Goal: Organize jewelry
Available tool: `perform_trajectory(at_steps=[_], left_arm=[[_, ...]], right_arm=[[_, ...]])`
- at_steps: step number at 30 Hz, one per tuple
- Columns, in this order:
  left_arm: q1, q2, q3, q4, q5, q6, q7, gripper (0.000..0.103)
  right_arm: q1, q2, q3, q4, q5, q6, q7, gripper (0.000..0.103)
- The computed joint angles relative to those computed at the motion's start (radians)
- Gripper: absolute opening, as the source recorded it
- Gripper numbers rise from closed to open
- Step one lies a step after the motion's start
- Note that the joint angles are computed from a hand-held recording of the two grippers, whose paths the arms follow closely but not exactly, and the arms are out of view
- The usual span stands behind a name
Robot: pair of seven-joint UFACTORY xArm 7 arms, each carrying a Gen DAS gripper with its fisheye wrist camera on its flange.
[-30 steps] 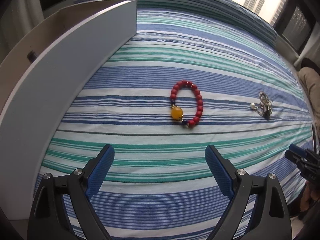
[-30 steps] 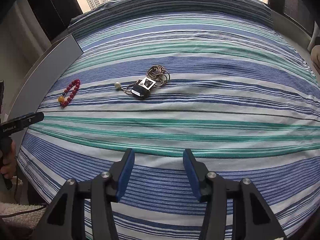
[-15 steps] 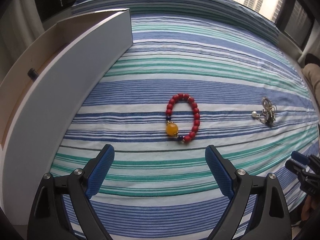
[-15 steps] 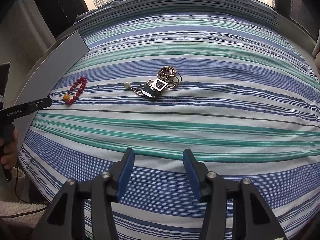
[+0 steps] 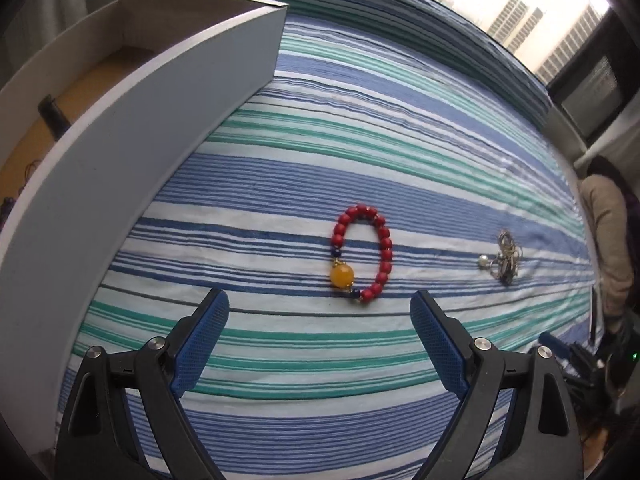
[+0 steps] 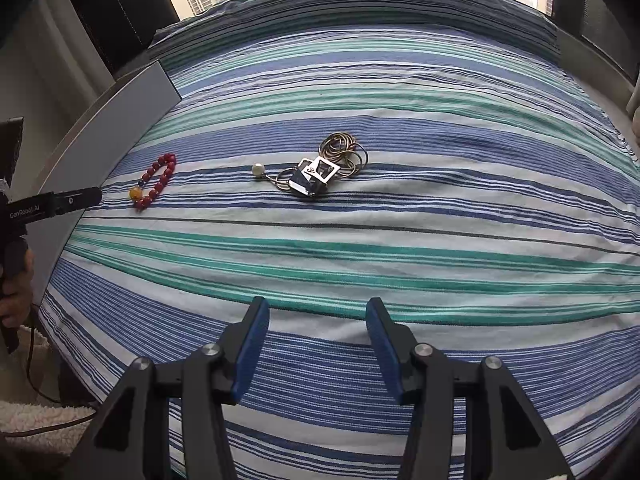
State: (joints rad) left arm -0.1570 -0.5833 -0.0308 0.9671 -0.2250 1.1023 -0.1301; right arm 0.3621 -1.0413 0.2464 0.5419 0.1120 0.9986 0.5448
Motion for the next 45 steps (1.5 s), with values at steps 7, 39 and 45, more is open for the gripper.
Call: perform_trajectory(at_steps=[7, 39, 45], left_arm=[[-0.015, 0.089, -0.084, -0.008, 0.083, -0.075, -0.047, 0.074], [-0.050, -0.088, 0.010, 0.016, 0.020, -0.030, 0.019, 0.015], [-0.002, -0.073, 0.084, 0.199, 0.011, 0.097, 0.074, 0.015]], right_arm=[[-0.010, 0.014, -0.012, -0.001, -0.003, -0.026, -0.003, 0.051], [-0.089, 0.500, -0.116, 0.449, 0.018, -0.035, -0.317, 0.002], [-0.064, 0.549, -0.083, 0.662, 0.034, -0.036, -0.340, 0.002]])
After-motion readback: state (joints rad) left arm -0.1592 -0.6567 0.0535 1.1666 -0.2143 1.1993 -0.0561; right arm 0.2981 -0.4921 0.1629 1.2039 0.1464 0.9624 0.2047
